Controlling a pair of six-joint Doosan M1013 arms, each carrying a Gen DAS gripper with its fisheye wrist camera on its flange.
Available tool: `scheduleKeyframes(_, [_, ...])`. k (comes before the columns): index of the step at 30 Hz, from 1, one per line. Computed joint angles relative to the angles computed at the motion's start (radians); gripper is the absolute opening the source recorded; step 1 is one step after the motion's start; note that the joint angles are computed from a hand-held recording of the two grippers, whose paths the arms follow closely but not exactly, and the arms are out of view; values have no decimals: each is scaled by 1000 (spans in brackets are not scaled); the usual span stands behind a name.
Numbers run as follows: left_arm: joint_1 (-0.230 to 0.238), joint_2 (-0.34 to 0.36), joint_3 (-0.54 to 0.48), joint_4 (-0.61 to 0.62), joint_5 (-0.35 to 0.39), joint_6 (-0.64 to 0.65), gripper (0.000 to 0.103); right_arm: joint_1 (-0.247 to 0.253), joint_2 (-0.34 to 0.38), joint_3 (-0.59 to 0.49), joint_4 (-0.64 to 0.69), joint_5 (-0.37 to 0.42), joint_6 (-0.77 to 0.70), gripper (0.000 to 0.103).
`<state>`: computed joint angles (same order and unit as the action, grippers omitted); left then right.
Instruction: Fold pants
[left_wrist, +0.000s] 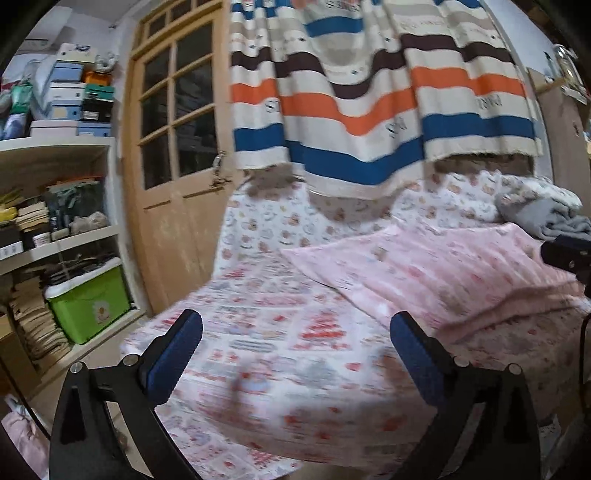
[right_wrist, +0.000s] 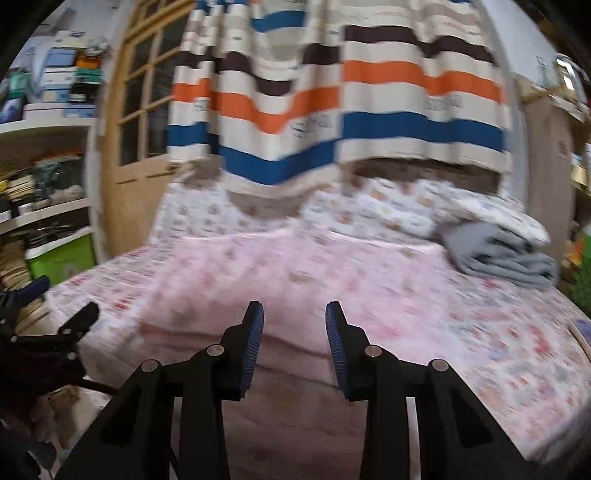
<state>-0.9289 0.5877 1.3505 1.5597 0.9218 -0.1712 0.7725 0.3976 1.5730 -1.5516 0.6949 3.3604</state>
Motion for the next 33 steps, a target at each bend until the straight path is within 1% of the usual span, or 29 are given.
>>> scheduleKeyframes(1, [1,-2,3,2,14,-7,101,-4,8,-14,1,-45,-18,35])
scheduleKeyframes(3, [4,-5,13,6,30,-8,101,-13,25,-46,50,-124,-76,32])
scheduleKeyframes(6, [7,-4,17,-3,70,5,101,-31,50,-92,193,-271,-215,29])
scheduleKeyframes(9, [14,-3,12,-63,101,13,101,-33,73,-128,307,-340,-342,29])
scheduleKeyframes(11, [24,-11,25,-80,89,-26,101,-32,91,-153,424,-366,-483,28])
scheduleKeyframes(13, [32,-17,34,-102,80,-48,101,-29,112,-184,566,-358,-659,28])
scheduleKeyframes(15, [39,-23,44,-111,69,-61,101,-26,127,-206,630,-329,-739,28])
scheduleKeyframes(16, [42,-23,45,-116,71,-60,101,-27,136,-220,690,-314,-800,28])
scheduleKeyframes(18, [44,-22,46,-124,84,-54,101,-32,142,-232,772,-295,-873,28])
scheduleKeyframes(20, [44,-19,46,-119,104,-49,101,-38,144,-237,816,-286,-910,27])
scheduleKeyframes(22, [45,-19,46,-119,104,-45,101,-40,144,-237,827,-279,-929,27])
scheduleKeyframes(24, [45,-20,49,-118,96,-51,101,-37,148,-245,802,-247,-916,27])
scheduleKeyframes(26, [46,-18,50,-119,90,-53,101,-35,149,-245,782,-238,-916,27])
scheduleKeyframes(28, [48,-15,46,-126,85,-45,101,-29,153,-248,740,-220,-918,27])
scheduleKeyframes(30, [47,-12,43,-129,91,-35,101,-14,163,-258,662,-174,-922,27])
scheduleKeyframes(32, [43,-7,39,-122,109,-23,101,-10,166,-266,659,-156,-939,26])
scheduleKeyframes(33, [41,-6,38,-117,115,-18,101,-12,167,-271,684,-152,-953,25])
